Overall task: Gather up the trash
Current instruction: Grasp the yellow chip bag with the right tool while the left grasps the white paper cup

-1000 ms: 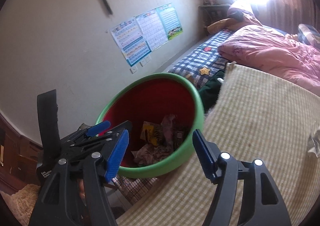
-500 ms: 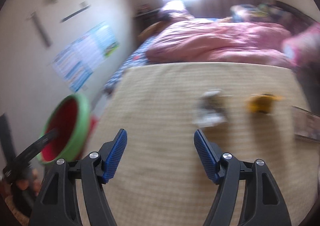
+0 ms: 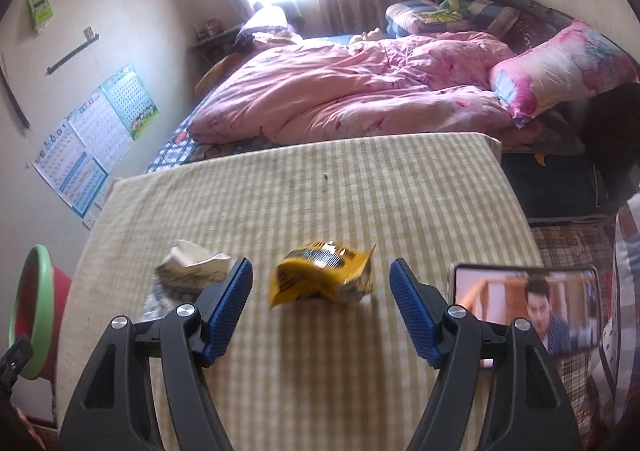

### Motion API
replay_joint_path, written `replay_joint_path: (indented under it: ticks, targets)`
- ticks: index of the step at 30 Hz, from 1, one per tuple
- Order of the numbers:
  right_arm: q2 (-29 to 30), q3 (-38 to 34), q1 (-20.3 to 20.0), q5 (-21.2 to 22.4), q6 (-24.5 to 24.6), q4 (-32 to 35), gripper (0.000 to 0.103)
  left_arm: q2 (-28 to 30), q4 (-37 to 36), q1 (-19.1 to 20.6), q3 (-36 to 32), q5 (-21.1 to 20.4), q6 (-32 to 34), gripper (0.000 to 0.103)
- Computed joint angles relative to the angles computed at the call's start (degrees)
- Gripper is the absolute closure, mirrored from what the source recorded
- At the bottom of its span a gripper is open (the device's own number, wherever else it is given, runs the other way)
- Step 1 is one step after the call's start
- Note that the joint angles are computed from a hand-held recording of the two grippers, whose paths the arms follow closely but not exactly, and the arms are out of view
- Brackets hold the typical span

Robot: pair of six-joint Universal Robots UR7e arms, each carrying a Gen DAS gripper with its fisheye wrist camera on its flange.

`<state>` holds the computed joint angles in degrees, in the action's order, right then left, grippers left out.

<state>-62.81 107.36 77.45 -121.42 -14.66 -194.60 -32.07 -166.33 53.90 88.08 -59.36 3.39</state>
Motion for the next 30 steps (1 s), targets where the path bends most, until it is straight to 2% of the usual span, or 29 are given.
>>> replay_joint_path:
  ticks: [4, 6, 10, 16, 24, 26, 30]
  targets:
    - [0.68, -1.96, -0.86, 1.73, -0.22, 3.55, 0.037, 2.72, 2.0, -1.62, -2.34, -0.94, 0.19, 0.027]
    - [0.44, -1.98, -1.26, 2.91, -0.45, 4.78, 0.048, 4.19, 2.99, -2.32, -3.77, -1.62, 0.46, 0.027]
    - [-0.91, -0.33, -1.88, 5.71, -1.35, 4.6, 0.05, 7.21, 4.83, -3.27, -7.11, -3.61, 1.51, 0.027]
    - [-4.88, 4.83, -2.06, 9.28, 0.05, 4.12, 0.05, 13.63, 9.66, -3.72, -15.67, -6.37, 2.51, 0.027]
    - [-7.46, 9.01, -1.08, 10.28, 1.07, 2.75, 0.05, 20.26, 17.06, -3.66, -25.57, -8.27, 2.66, 0.027]
    - [-7.63, 9.28, -1.06, 10.59, 1.3, 2.58, 0.05, 21.73, 19.48, -3.78, -27.87, -8.15, 2.5, 0.032]
    - [-7.72, 9.56, -0.71, 10.77, 1.54, 2.49, 0.05, 22.68, 23.24, -3.33, -29.9, -8.52, 1.55, 0.066]
